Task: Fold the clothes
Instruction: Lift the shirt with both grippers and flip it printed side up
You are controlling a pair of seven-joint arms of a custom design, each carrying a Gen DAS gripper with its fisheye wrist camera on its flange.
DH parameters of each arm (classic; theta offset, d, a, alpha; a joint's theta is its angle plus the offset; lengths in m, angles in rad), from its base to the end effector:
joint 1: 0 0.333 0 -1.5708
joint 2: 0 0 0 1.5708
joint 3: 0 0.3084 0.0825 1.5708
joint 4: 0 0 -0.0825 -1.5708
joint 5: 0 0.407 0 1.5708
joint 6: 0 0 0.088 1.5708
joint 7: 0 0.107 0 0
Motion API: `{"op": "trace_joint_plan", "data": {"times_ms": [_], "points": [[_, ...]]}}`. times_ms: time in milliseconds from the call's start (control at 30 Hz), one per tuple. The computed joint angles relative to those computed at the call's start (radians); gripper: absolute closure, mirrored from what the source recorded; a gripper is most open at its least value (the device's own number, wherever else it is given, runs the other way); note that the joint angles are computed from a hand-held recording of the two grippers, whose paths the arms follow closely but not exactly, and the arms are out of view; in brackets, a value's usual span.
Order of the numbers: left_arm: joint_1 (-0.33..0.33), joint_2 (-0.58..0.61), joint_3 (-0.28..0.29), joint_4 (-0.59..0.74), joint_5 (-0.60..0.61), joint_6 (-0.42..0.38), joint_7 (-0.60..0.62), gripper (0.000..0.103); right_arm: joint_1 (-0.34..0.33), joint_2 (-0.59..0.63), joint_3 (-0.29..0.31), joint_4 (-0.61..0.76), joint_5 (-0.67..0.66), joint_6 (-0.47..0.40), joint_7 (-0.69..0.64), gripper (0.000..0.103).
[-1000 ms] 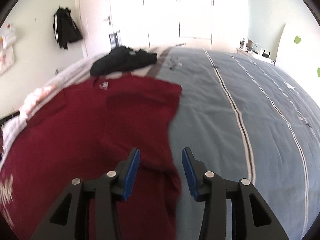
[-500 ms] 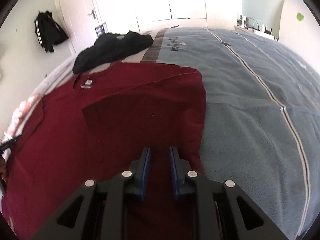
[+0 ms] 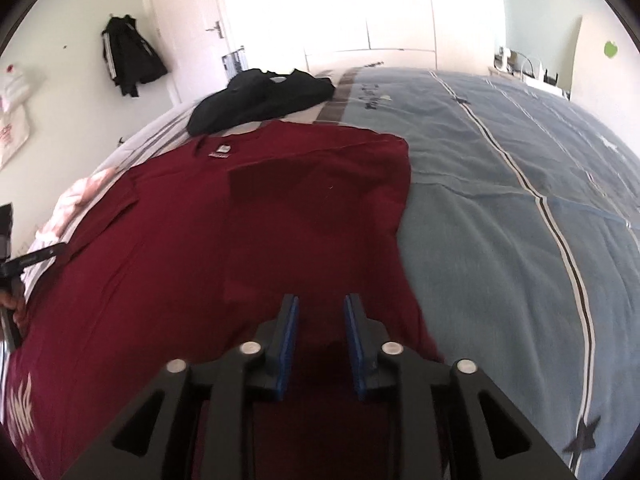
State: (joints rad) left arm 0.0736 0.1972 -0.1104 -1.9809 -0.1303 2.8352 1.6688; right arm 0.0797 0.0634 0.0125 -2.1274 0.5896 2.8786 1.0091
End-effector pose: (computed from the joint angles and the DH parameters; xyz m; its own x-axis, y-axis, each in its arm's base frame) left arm 0.6572 -0.0141 0.4240 -0.0379 -0.9969 0.0686 -0.7908 -0.0121 -0.6119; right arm 0.6117 0.0246 0.4315 0.1783 -0.9771 -0.1163 -0.7438 -0.0565 -0.6660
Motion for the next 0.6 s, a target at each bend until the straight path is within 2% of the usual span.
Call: {"op": "trace_joint_plan", "data": {"times_ms": [33, 100, 200, 233, 300, 333, 367, 400, 500, 567, 600], "points": [[-0.013, 0.001, 0.012, 0.005, 0.039, -0.009, -0.019, 0.079, 0.005, 0.002, -0.008, -0.005, -0.059, -0.008, 0.044, 0.075], [-0.006, -0.002, 0.005, 0.016, 0.015, -0.025, -0.028, 0.078, 0.005, 0.005, -0.008, -0.007, -0.086, -0.008, 0.067, 0.075], [0.027, -0.004, -0.037, 0.031, -0.124, 0.003, 0.035, 0.076, 0.002, 0.003, -0.009, 0.019, -0.095, -0.045, 0.114, 0.075], [0.029, 0.002, -0.045, 0.042, -0.148, 0.025, 0.054, 0.073, 0.0, 0.001, -0.003, 0.027, -0.065, -0.04, 0.095, 0.075], [-0.001, 0.044, -0.025, 0.096, -0.099, 0.064, 0.02, 0.062, 0.004, 0.018, 0.008, 0.066, -0.024, 0.003, 0.062, 0.072], [-0.019, 0.077, -0.011, 0.14, -0.063, 0.059, -0.012, 0.059, 0.005, 0.035, 0.014, 0.09, -0.011, 0.02, 0.056, 0.068], [-0.027, 0.116, -0.007, 0.195, -0.045, 0.038, -0.035, 0.059, 0.01, 0.066, 0.014, 0.128, -0.028, 0.032, 0.085, 0.059], [-0.035, 0.156, -0.002, 0.252, -0.024, 0.014, -0.056, 0.059, 0.012, 0.104, 0.015, 0.178, -0.048, 0.023, 0.118, 0.057], [-0.076, 0.289, 0.027, 0.445, 0.071, -0.071, -0.115, 0.059, 0.002, 0.225, 0.031, 0.341, -0.096, -0.047, 0.192, 0.057], [-0.091, 0.346, 0.037, 0.525, 0.118, -0.103, -0.136, 0.059, 0.004, 0.296, 0.034, 0.435, -0.145, -0.093, 0.243, 0.057], [-0.101, 0.389, 0.046, 0.588, 0.138, -0.159, -0.159, 0.059, 0.012, 0.325, 0.028, 0.469, -0.182, -0.116, 0.276, 0.057]]}}
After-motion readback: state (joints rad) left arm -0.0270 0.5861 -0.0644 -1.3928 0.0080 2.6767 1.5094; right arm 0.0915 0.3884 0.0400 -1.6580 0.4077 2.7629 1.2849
